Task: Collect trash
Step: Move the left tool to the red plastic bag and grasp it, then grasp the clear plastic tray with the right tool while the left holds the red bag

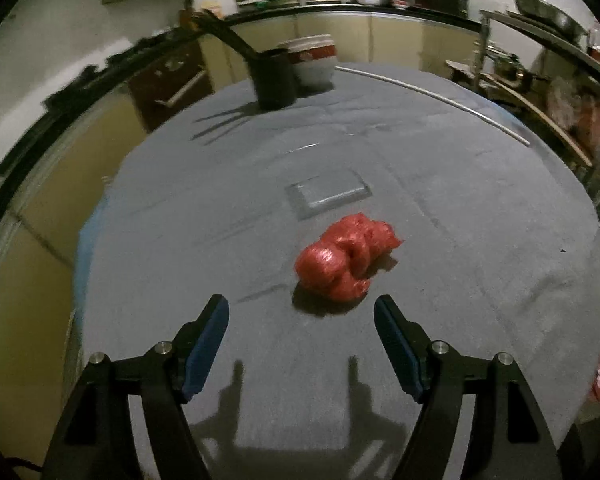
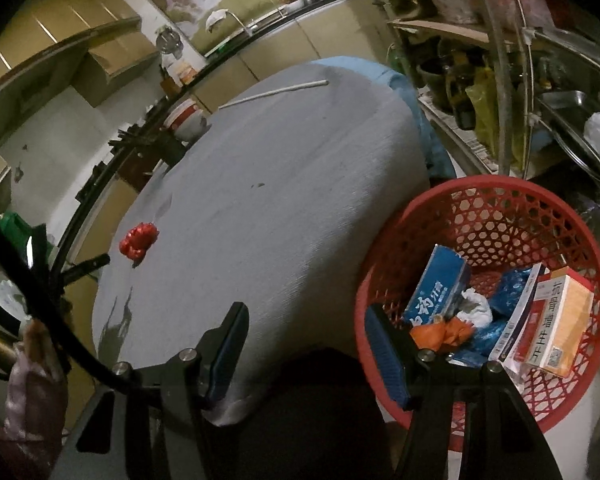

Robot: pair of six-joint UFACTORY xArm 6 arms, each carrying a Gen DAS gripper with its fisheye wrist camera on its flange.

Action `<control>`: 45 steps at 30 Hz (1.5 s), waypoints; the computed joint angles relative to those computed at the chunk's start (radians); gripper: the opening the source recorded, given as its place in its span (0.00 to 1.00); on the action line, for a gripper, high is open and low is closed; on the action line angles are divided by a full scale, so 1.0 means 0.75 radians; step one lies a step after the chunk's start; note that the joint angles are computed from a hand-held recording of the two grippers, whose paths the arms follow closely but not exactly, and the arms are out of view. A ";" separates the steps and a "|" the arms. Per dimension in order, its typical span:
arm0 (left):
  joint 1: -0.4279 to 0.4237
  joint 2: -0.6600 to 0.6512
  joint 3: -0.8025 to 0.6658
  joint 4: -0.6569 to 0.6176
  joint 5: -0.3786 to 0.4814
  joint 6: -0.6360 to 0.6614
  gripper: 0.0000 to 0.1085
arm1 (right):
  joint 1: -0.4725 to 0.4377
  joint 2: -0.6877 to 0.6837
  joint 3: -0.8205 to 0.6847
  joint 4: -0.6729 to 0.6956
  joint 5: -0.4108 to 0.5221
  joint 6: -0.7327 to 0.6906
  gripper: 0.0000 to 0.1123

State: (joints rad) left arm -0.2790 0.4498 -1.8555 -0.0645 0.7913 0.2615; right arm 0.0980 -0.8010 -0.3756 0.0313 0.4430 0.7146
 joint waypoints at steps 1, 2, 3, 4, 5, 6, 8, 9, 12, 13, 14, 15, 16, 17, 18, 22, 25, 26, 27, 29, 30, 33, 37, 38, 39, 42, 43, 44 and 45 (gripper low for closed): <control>0.003 0.039 -0.055 -0.045 0.025 0.045 0.70 | 0.003 0.004 -0.008 -0.006 0.007 0.004 0.57; 0.000 0.050 -0.076 -0.066 0.040 0.060 0.70 | 0.008 0.009 -0.018 -0.020 0.014 0.016 0.57; -0.001 0.088 -0.130 -0.091 0.061 0.080 0.70 | 0.011 0.013 -0.027 -0.031 0.021 0.025 0.57; -0.004 0.129 -0.189 -0.110 0.086 0.099 0.70 | 0.017 0.018 -0.036 -0.044 0.026 0.034 0.57; -0.009 0.163 -0.236 -0.114 0.098 0.109 0.70 | 0.025 0.021 -0.045 -0.058 0.035 0.046 0.57; -0.016 0.190 -0.276 -0.115 0.110 0.113 0.70 | 0.030 0.026 -0.054 -0.071 0.042 0.053 0.57; -0.014 0.288 -0.429 -0.184 0.211 0.179 0.70 | 0.041 0.035 -0.066 -0.089 0.054 0.066 0.57; -0.014 0.339 -0.510 -0.191 0.266 0.188 0.70 | 0.048 0.038 -0.070 -0.098 0.058 0.074 0.57; -0.015 0.443 -0.657 -0.186 0.331 0.170 0.70 | 0.058 0.050 -0.087 -0.112 0.072 0.086 0.57; -0.008 0.469 -0.691 -0.218 0.344 0.172 0.70 | 0.060 0.055 -0.092 -0.115 0.074 0.087 0.57; -0.004 0.493 -0.727 -0.233 0.359 0.159 0.70 | 0.063 0.065 -0.100 -0.120 0.076 0.089 0.57; -0.001 0.508 -0.744 -0.247 0.362 0.153 0.63 | 0.067 0.075 -0.108 -0.124 0.078 0.089 0.57; 0.007 0.504 -0.728 -0.291 0.354 0.164 0.56 | 0.070 0.096 -0.124 -0.125 0.081 0.080 0.57; 0.014 0.514 -0.740 -0.321 0.368 0.174 0.43 | 0.073 0.116 -0.139 -0.127 0.080 0.073 0.57; 0.017 0.509 -0.724 -0.339 0.356 0.176 0.43 | 0.074 0.131 -0.150 -0.124 0.076 0.062 0.57; 0.025 0.380 -0.487 -0.403 0.207 0.218 0.41 | 0.093 0.256 -0.256 -0.125 0.039 -0.004 0.57; 0.039 0.278 -0.322 -0.433 0.131 0.213 0.41 | 0.117 0.395 -0.385 -0.123 0.008 -0.071 0.57; 0.045 0.236 -0.258 -0.440 0.102 0.209 0.41 | 0.126 0.455 -0.442 -0.112 -0.013 -0.103 0.57; 0.053 0.192 -0.193 -0.447 0.076 0.203 0.41 | 0.134 0.515 -0.497 -0.085 -0.031 -0.141 0.57; 0.067 0.106 -0.067 -0.437 0.017 0.181 0.41 | 0.150 0.621 -0.598 -0.014 -0.056 -0.221 0.57; 0.072 0.057 0.002 -0.414 -0.022 0.159 0.41 | 0.160 0.690 -0.665 0.039 -0.066 -0.282 0.57; 0.098 -0.061 0.170 -0.360 -0.103 0.102 0.41 | 0.195 0.936 -0.919 0.244 -0.066 -0.507 0.57; 0.144 -0.186 0.339 -0.424 -0.151 0.107 0.41 | 0.222 1.246 -1.277 0.422 -0.005 -0.686 0.60; 0.156 -0.213 0.375 -0.437 -0.156 0.102 0.41 | 0.226 1.318 -1.360 0.437 0.002 -0.692 0.60; 0.165 -0.235 0.407 -0.443 -0.165 0.099 0.41 | 0.229 1.373 -1.422 0.446 0.008 -0.691 0.60; 0.180 -0.282 0.477 -0.442 -0.184 0.074 0.41 | 0.231 1.582 -1.683 0.447 0.088 -0.660 0.60; 0.185 -0.288 0.487 -0.445 -0.175 0.068 0.41 | 0.230 1.662 -1.789 0.415 0.118 -0.622 0.60; 0.188 -0.296 0.500 -0.446 -0.169 0.062 0.41 | 0.228 1.720 -1.867 0.389 0.142 -0.589 0.60; 0.187 -0.300 0.510 -0.445 -0.171 0.058 0.41 | 0.221 1.814 -2.001 0.356 0.179 -0.540 0.60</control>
